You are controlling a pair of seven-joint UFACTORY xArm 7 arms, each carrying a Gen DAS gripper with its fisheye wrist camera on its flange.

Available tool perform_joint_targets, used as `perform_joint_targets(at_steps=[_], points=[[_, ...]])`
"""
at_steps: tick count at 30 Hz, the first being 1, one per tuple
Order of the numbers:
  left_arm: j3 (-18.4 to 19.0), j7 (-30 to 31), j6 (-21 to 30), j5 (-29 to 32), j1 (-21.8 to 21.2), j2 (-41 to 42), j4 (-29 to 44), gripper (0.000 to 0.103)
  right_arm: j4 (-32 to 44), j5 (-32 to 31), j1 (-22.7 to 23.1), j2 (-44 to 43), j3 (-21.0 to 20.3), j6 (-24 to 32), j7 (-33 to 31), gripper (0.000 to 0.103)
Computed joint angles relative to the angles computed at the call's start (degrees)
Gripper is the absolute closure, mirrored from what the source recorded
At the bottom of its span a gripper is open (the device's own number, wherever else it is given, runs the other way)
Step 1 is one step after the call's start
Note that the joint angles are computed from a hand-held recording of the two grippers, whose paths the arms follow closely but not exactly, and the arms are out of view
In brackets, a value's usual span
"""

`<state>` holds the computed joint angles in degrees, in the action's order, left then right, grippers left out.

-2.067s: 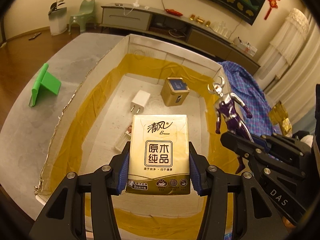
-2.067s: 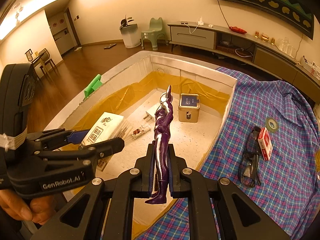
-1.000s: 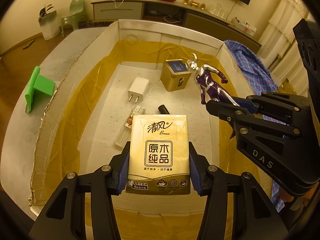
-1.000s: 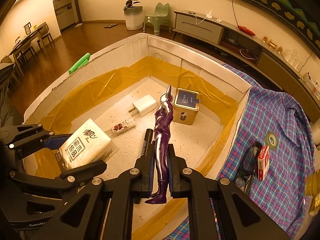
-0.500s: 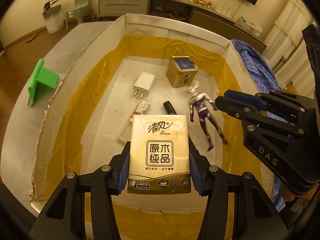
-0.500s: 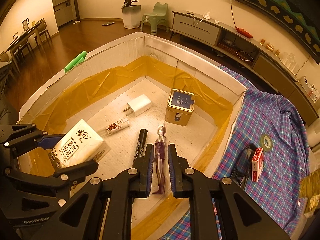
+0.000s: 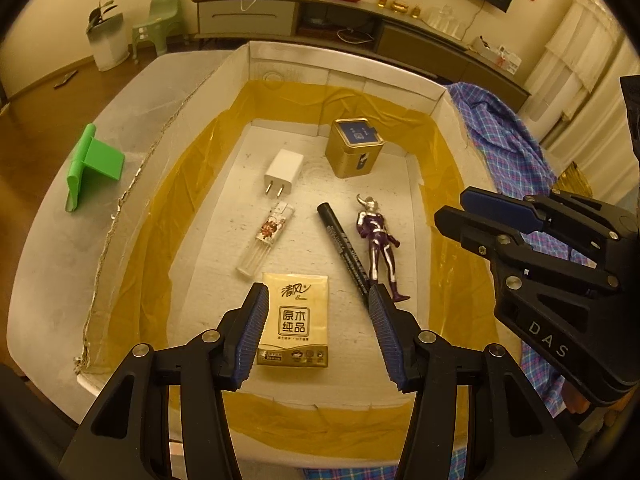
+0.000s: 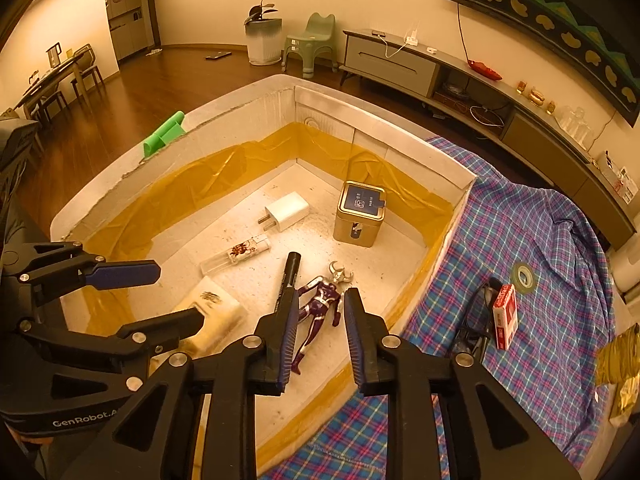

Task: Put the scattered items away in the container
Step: 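Open left tool releasing tissue pack while right tool releases figure in box, then withdraw both open tools from box back over the plaid shirt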

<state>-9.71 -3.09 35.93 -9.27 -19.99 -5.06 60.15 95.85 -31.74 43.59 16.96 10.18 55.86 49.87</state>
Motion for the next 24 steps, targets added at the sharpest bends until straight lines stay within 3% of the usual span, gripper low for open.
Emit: perform_joint_targets(at_steps=[6, 10, 18, 24], points=[[-0.30, -0.70, 0.39, 0.84, -0.33, -2.66, -1.26, 0.048, -6.65, 3.05, -1.95, -4.95, 1.22, -6.74, 2.79, 0.076], [-0.57, -1.36, 0.00, 1.23, -0.75, -4.81, -2.47, 0.048, -13.71, 4.88, -3.77, -9.69, 2.57, -14.52, 5.27, 0.075], [-0.98, -0.41, -2.72, -0.11, -2.82, -10.00, -6.12, 0.048, -26.56, 4.02, -7.65, -19.84, 5.83, -24.17, 12.64, 0.071], [-1.61, 1.56, -4.05, -1.22, -5.44, -12.93, -7.99, 0.048, -37.66, 2.93, -13.01, -30.59, 9.18, -28.29, 20.23, 0.071]])
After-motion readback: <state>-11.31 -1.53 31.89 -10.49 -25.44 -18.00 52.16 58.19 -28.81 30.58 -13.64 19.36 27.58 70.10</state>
